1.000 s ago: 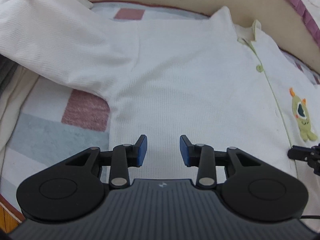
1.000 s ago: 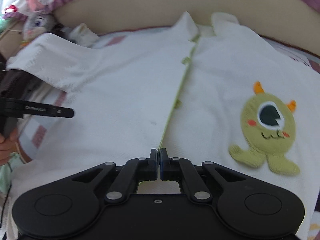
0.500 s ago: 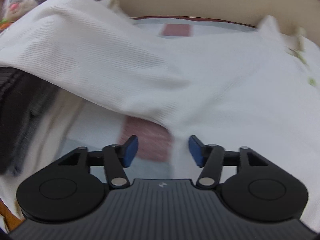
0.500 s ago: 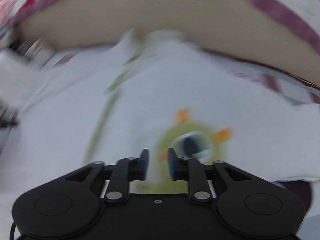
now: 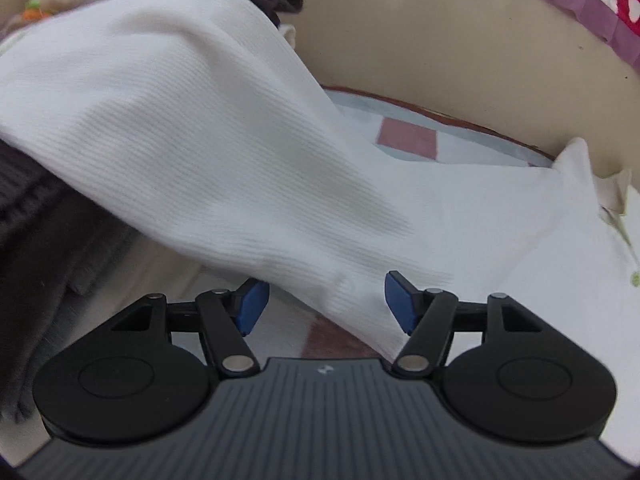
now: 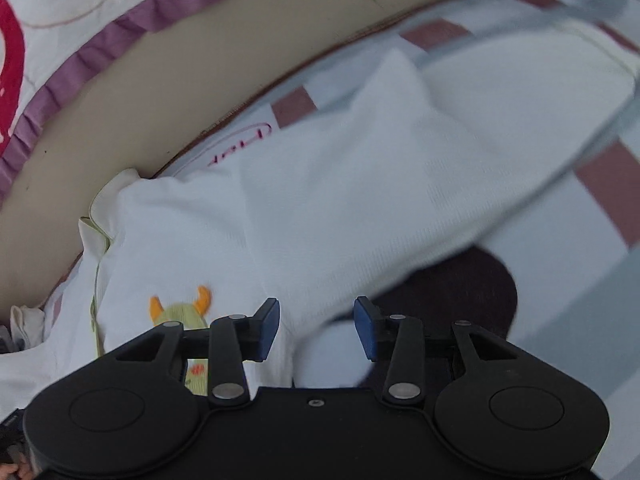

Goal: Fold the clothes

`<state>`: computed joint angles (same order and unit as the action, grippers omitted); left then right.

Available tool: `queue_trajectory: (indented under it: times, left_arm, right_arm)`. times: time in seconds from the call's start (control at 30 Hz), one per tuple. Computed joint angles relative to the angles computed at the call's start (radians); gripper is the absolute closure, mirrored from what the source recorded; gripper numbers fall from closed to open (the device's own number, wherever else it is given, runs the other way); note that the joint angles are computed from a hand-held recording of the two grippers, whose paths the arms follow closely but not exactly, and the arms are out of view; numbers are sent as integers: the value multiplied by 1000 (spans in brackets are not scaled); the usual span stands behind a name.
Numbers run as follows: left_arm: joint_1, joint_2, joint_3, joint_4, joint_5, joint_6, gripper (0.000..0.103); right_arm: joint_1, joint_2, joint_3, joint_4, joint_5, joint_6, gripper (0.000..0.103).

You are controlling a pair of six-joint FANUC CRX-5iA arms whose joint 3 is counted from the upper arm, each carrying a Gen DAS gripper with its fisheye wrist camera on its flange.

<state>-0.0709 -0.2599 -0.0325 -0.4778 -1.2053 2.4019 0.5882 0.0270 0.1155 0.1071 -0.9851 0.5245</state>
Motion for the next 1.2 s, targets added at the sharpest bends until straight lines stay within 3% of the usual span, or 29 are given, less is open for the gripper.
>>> queue_trajectory:
  times: [0.07, 0.17, 0.27, 0.33, 0.37, 0.43, 0.5, 0.6, 0.77, 0.87, 1.03, 1.13, 1.17, 1.2]
  left_arm:
    - [34, -16, -40, 35, 70, 10, 31]
    - [111, -37, -116, 138, 187, -10, 30]
    - [112, -28, -128, 107, 222, 13, 34]
    - [100, -21, -120, 68, 234, 7, 71]
    - [93, -10, -106, 51, 226, -8, 100]
    - [34, 25, -44, -50, 178, 3, 101]
    - [-63, 79, 36, -214, 92, 21, 101]
    - [-170, 146, 116, -415, -7, 40, 101]
    - [-185, 173, 139, -493, -24, 65, 101]
    - [-203, 172, 131, -523, -31, 72, 101]
    - [-173, 199, 138, -431, -63, 19, 100]
    - [-138, 219, 154, -330, -95, -43, 87]
    - [-122, 215, 159, -282, -102, -71, 71]
    - [-109, 210, 163, -236, -115, -94, 49]
  right_arm:
    - [-2, -10, -31, -10, 40, -56, 50]
    - [23, -44, -133, 92, 183, -231, 37]
    - [19, -47, -216, 236, 310, -429, 36]
    - [8, -36, -258, 349, 376, -611, 37]
    - [3, -25, -251, 361, 378, -643, 41]
    - [2, 14, -184, 308, 314, -551, 96]
    - [8, 34, -148, 299, 266, -427, 96]
    - [17, 9, -184, 386, 285, -401, 97]
    - [22, 4, -148, 418, 250, -251, 98]
    - [27, 11, -136, 496, 240, -251, 99]
    - [48, 101, -7, 445, 38, -44, 97]
    - [69, 157, 86, 371, -89, 54, 83]
    - [76, 161, 97, 360, -107, 50, 79]
    - [80, 143, 86, 342, -91, 24, 64]
